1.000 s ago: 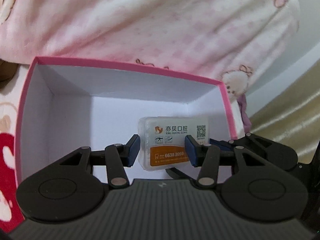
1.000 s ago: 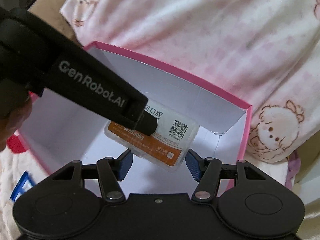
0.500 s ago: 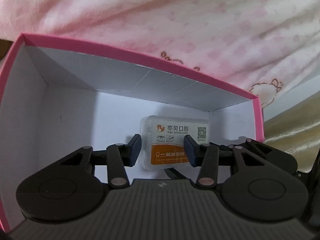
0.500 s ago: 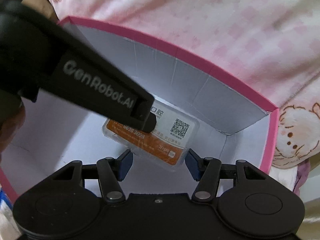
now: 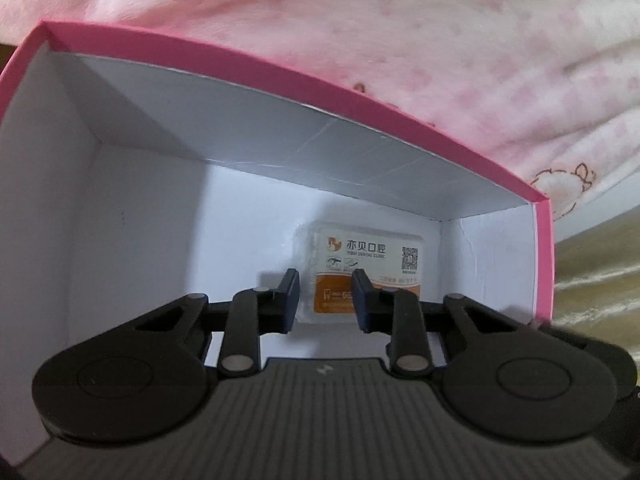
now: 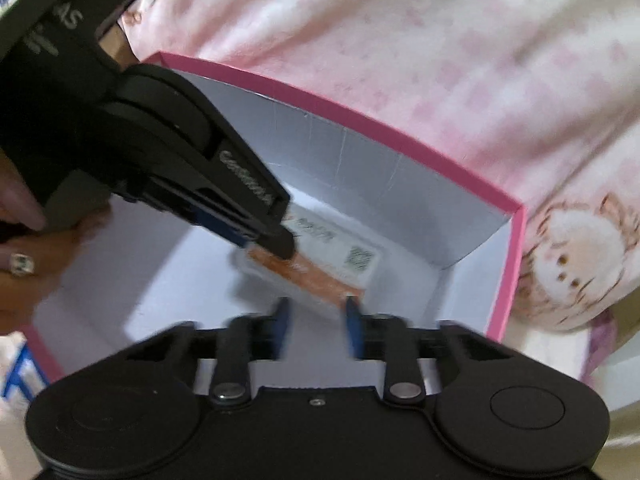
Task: Organize objects
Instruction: 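Lower the floss box into the pink box and open the left gripper, then raise the left gripper out of the pink box toward the blue packet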
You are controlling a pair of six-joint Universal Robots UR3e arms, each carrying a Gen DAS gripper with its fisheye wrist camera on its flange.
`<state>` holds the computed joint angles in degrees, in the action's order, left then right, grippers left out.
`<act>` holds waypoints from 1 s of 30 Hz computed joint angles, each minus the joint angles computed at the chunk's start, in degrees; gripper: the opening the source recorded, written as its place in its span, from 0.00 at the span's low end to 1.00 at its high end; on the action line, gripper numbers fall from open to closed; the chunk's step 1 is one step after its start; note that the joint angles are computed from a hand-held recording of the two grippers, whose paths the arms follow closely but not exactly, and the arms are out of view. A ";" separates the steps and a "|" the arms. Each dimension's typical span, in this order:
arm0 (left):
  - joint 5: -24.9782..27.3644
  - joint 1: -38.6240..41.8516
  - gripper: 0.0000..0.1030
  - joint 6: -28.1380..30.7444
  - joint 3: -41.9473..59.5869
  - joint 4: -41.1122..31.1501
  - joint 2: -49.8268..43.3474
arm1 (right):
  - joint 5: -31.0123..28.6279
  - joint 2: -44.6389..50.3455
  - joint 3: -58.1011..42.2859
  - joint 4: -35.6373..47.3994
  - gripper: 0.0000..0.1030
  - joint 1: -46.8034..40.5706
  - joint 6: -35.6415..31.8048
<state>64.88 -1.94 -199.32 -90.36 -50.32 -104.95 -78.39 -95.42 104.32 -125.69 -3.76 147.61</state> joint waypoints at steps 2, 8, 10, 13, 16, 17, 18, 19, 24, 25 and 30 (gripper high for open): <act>0.15 -0.40 0.26 -1.63 0.13 0.15 -0.18 | 3.51 -0.64 -0.13 3.01 0.11 -1.99 -1.36; -0.20 -1.95 0.26 -4.33 1.46 1.74 -1.95 | 1.39 3.39 -2.30 3.67 0.11 -0.45 1.92; -0.86 -1.82 0.26 -3.95 0.71 2.58 -1.69 | -1.28 4.96 -2.54 1.11 0.10 0.64 4.64; -0.48 -2.68 0.26 -4.60 0.38 6.00 -2.38 | -2.38 5.85 -2.94 -0.64 0.11 0.19 7.81; -0.04 -3.32 0.26 -4.18 0.71 8.03 -2.97 | -0.31 5.04 -2.64 -1.01 0.15 -1.46 8.40; 0.34 -3.57 0.26 -3.59 1.11 8.12 -3.25 | 0.24 4.76 -2.39 -1.13 0.15 -1.78 8.07; 0.72 -3.70 0.26 -3.29 1.14 8.42 -3.29 | 0.41 4.45 -2.08 -1.26 0.18 -1.90 7.92; 1.14 -3.73 0.26 -3.25 0.96 8.54 -3.07 | 0.83 3.81 -1.60 -1.10 0.20 -2.11 7.54; 2.36 -2.60 0.30 1.46 -1.31 5.52 2.23 | 6.12 -5.07 2.55 3.29 0.35 -5.78 4.58; 2.58 -2.22 0.33 2.99 -1.58 4.17 3.78 | 7.64 -7.58 3.17 5.48 0.35 -7.17 3.74; 6.81 -2.52 0.40 10.68 3.30 -7.20 11.13 | 14.11 -20.45 3.24 21.41 0.49 -15.55 -1.03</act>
<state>71.69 -4.47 -188.64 -87.06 -57.51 -93.81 -64.28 -115.88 107.56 -104.28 -19.31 146.58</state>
